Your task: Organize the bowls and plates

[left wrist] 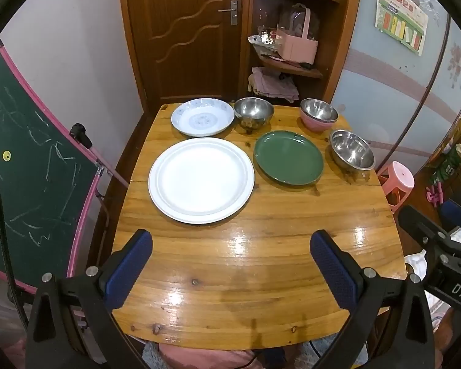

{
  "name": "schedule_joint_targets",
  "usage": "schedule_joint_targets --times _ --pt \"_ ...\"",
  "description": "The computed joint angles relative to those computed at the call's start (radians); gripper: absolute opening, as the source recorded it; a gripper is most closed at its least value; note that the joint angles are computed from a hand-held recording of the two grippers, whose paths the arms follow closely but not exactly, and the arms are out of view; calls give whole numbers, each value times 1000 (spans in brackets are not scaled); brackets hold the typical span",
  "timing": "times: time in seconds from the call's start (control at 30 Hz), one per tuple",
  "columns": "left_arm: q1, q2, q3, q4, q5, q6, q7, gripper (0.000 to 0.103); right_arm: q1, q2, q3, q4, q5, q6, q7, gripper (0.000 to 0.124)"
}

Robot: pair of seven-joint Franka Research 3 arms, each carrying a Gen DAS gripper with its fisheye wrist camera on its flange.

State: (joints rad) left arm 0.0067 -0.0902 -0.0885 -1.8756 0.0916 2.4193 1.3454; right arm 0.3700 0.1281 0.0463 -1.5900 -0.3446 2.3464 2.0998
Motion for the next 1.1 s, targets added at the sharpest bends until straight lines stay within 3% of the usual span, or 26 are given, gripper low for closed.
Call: schedule_joint_targets --times 0.37,0.83,1.1 --pt "7 4 -2 6 54 35 -15 102 1 12 -5 23 -1 -8 -2 103" --pt "28 49 14 33 -96 -14 47 102 -10 15 -10 30 27 -6 -12 103" --pt "40 38 12 25 16 47 5 102 -5 18 -16 24 -9 9 32 103"
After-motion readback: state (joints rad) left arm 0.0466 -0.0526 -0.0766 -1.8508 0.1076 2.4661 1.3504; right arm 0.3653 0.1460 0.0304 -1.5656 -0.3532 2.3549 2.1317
